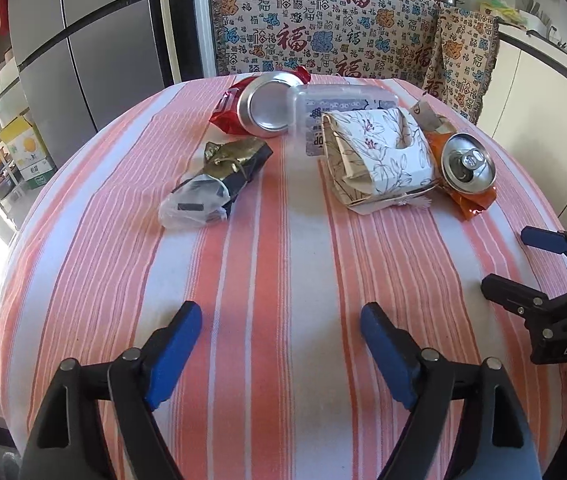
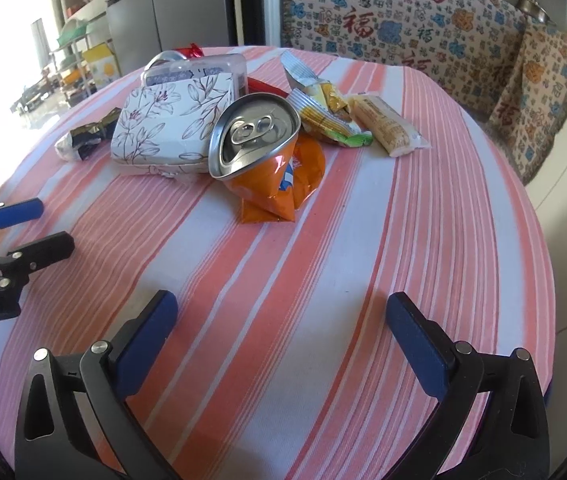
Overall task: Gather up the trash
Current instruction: 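Move both open tools back over the table toward the remaining trash, then grasp the gold foil bag with the left tool while the right tool grasps the orange can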
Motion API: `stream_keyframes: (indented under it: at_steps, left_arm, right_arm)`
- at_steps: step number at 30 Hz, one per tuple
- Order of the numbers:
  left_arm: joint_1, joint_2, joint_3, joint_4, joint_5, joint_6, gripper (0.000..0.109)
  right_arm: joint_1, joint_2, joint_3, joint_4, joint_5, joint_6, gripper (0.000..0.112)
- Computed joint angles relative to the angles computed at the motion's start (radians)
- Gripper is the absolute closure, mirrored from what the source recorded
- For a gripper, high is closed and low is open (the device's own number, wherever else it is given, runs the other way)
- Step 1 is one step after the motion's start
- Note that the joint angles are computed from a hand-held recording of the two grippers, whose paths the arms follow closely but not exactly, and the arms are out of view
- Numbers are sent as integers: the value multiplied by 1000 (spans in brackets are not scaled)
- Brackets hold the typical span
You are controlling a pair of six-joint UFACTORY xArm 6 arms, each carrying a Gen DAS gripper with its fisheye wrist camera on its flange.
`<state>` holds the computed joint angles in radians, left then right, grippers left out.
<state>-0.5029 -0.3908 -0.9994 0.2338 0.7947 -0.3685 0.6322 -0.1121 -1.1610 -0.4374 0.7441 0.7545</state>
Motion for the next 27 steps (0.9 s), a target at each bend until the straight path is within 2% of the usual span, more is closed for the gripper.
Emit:
stream_keyframes:
  at_steps: [2,10,16,17,18,19,21,27]
  left_arm:
    - [29,31,-27,-26,11,28,7]
    - [143,163,-136,-132,-38,215,7]
    - [157,264,-234,-213,-45,353,9]
    - [157,268,-239,-215,-50,365,15]
    - [155,271,-241,-216,-57,373,29]
    - [154,269,-238,-225,-65,387,33]
    - [145,264,-233,-230,-80,382,63]
    - [111,161,-134,-122,-78,211,64]
  right_arm:
    - [-4,3,-3,5,-4,-5,10]
    - [-7,-2,2,11,-8,-10,10]
    - [-9,-5,5,14,-9,-14,10]
    - [-9,-5,5,14,-9,-14,10]
    - [-8,-4,5,14,-9,-12,10]
    - [-9,-6,6,15,-10,-14,10]
    - [-10,-6,7,16,-11,-15,10]
    - [-10,-7,9,15,-11,-15,10]
